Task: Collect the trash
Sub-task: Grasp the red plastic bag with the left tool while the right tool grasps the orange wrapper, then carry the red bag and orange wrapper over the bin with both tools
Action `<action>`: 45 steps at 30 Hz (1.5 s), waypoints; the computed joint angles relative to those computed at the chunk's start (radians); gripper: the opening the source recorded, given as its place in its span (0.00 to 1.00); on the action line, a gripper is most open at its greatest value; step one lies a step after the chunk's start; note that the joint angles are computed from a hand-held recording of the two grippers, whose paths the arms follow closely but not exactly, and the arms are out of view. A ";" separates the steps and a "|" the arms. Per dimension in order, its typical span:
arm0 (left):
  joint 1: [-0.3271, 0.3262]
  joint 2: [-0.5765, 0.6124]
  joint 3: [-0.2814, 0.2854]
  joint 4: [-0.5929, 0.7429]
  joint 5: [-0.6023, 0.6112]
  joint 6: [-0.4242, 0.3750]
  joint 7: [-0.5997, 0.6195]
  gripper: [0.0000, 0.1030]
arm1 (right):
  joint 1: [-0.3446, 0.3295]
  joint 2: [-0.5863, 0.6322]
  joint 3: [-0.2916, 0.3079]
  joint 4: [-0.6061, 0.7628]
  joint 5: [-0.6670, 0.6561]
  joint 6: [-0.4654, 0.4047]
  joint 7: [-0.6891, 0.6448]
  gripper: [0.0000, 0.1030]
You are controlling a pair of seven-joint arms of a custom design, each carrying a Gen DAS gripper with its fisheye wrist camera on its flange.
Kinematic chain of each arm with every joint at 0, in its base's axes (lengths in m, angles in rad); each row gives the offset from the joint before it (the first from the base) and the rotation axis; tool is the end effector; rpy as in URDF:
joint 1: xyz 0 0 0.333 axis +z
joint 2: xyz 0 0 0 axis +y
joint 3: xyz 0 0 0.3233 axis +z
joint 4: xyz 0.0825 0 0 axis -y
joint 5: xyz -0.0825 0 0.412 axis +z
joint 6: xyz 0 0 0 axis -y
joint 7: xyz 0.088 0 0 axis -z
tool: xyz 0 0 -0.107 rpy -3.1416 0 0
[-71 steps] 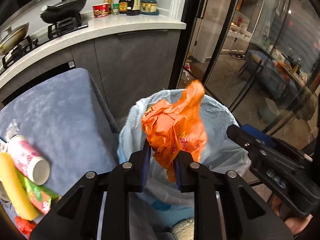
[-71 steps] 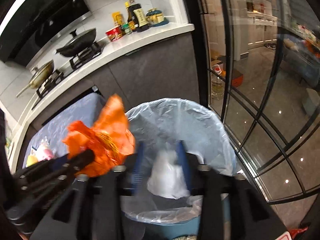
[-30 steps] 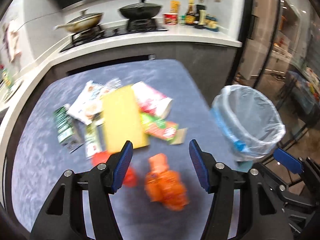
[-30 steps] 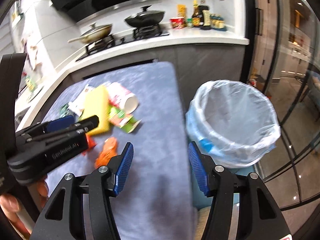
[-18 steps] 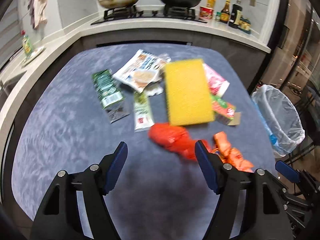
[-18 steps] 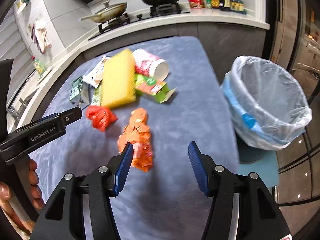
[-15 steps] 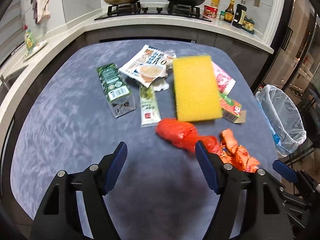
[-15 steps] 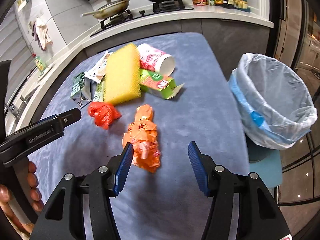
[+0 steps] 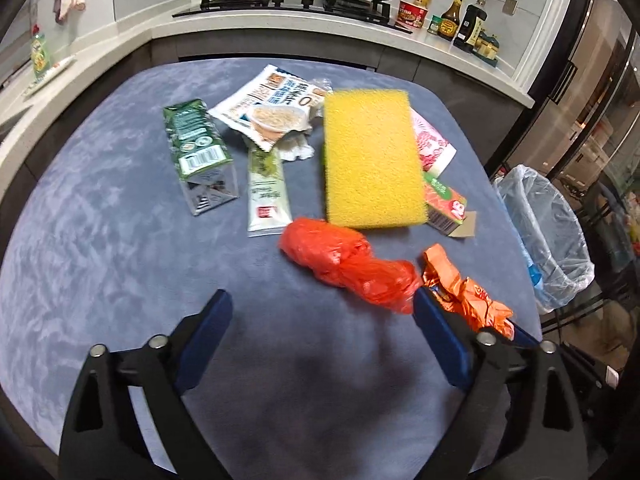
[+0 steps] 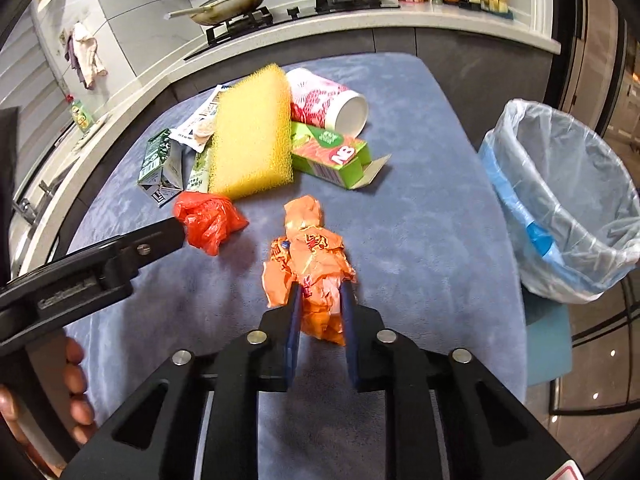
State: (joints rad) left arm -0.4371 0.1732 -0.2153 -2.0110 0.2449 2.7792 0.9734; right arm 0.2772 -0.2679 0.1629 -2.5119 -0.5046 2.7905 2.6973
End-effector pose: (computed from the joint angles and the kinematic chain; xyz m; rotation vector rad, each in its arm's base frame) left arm 0.5158 -0.4006 0.4301 -1.7333 2.2151 -0.8296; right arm 0.4382 0.2319 0.4214 -1.5861 2.0444 -0.4532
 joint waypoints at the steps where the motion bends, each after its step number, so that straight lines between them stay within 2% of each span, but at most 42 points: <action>1: 0.002 0.007 -0.004 0.007 -0.012 0.001 0.006 0.86 | -0.005 -0.008 0.004 -0.003 -0.009 -0.004 0.008 0.17; 4: -0.005 0.044 -0.008 0.047 -0.037 -0.009 0.024 0.86 | -0.012 -0.041 0.004 -0.023 -0.013 -0.007 0.024 0.17; 9: -0.043 0.096 0.025 0.104 0.011 -0.023 -0.011 0.85 | -0.018 -0.093 0.001 -0.054 0.004 -0.011 0.023 0.17; 11: -0.038 0.110 0.020 0.116 -0.007 -0.020 0.009 0.71 | -0.021 -0.102 0.003 -0.059 0.012 -0.015 0.021 0.17; 12: -0.033 0.116 0.014 0.122 -0.023 -0.029 0.030 0.57 | -0.021 -0.105 0.003 -0.062 0.016 -0.015 0.020 0.17; 14: -0.027 0.113 0.010 0.119 -0.049 -0.033 0.056 0.47 | -0.022 -0.112 0.002 -0.067 0.024 -0.017 0.019 0.17; 16: -0.019 0.098 0.004 0.098 -0.074 -0.019 0.084 0.26 | -0.022 -0.116 0.002 -0.072 0.032 -0.012 0.017 0.17; 20: -0.002 0.052 -0.007 0.046 -0.125 -0.010 0.136 0.08 | -0.021 -0.123 0.001 -0.077 0.045 0.000 0.008 0.17; 26: 0.008 -0.036 -0.013 -0.029 -0.118 0.004 0.126 0.07 | -0.030 -0.160 0.013 -0.091 0.043 0.018 0.006 0.17; 33: 0.015 -0.081 -0.066 -0.024 -0.188 0.028 0.216 0.07 | -0.073 -0.260 0.037 -0.121 0.016 0.005 0.043 0.17; 39: -0.019 -0.008 -0.114 0.102 -0.276 0.023 0.363 0.07 | -0.141 -0.398 0.038 -0.189 -0.011 -0.043 0.088 0.17; 45: -0.112 0.150 -0.115 0.320 -0.259 -0.013 0.436 0.07 | -0.219 -0.521 0.001 -0.271 -0.021 -0.094 0.089 0.17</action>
State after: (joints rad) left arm -0.5489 0.3229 -0.3299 -1.6909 -0.0140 2.7662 1.4097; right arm 0.0586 -0.7891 0.1641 -2.7827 -0.5259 2.6960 2.7863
